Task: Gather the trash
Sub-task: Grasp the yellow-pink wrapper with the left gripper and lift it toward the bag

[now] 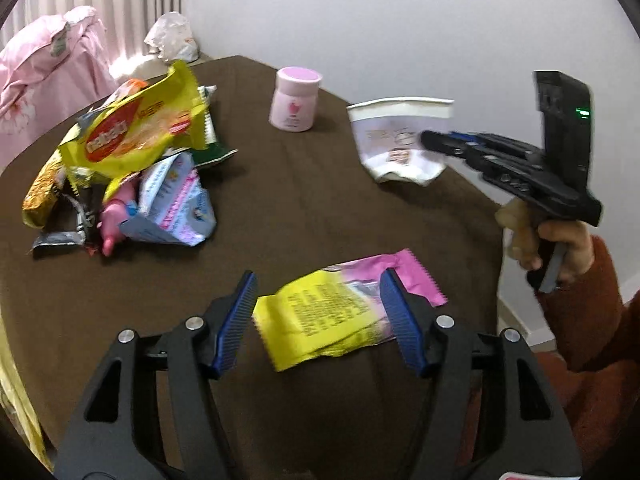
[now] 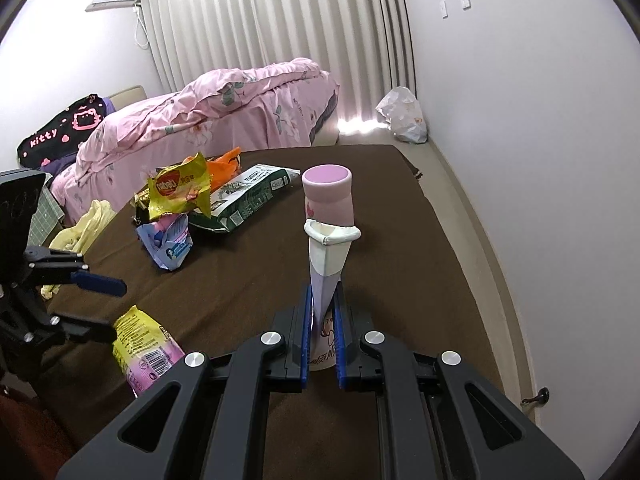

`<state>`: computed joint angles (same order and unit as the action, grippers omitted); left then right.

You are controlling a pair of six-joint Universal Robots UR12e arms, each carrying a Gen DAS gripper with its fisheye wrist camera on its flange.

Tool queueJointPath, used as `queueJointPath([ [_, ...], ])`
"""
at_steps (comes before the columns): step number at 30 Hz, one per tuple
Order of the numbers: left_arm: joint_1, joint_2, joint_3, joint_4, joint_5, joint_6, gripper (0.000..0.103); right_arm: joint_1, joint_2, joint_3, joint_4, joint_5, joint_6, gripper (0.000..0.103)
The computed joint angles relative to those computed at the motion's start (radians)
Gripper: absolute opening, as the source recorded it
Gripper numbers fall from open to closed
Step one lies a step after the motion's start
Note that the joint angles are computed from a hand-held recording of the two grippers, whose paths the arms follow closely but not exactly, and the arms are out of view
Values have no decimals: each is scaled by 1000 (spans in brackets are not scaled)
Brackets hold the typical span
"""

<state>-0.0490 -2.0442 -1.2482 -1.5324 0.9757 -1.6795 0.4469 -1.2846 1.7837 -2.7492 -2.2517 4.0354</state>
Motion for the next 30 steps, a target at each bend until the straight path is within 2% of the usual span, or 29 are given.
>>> queueJointPath([
  [3, -21, -20, 4, 65, 61, -77, 60, 4, -6, 10, -3, -7, 19, 11],
  [5, -28, -14, -18, 100, 100, -77, 59, 4, -9, 15, 3, -3, 35, 11],
  [8, -36, 21, -95, 219, 131, -66, 55, 5, -9, 22, 0, -3, 47, 11],
  [10, -36, 39, -142, 304, 123, -77, 52, 7, -10, 22, 0, -3, 49, 11],
  [12, -35, 52, -172, 350, 113, -81, 42, 7, -8, 20, 3, -5, 45, 11],
  [13, -33, 54, -175, 351, 107, -90, 35, 8, -7, 19, 4, -6, 42, 11],
  [16, -22, 54, -166, 331, 70, -126, 30, 9, -4, 19, -19, 2, 28, 11],
  [18, -10, 55, -168, 352, 36, -159, 29, 12, 0, 14, -29, 2, 11, 11],
  [21, 12, 62, -185, 434, -17, -222, 28, 19, 8, -3, -29, -7, -31, 11],
  [26, 39, 54, -179, 523, -68, -368, 28, 24, 24, -32, -55, 6, -97, 11],
  [30, 70, 41, -152, 537, -96, -480, 28, 25, 40, -67, -63, 19, -155, 11],
])
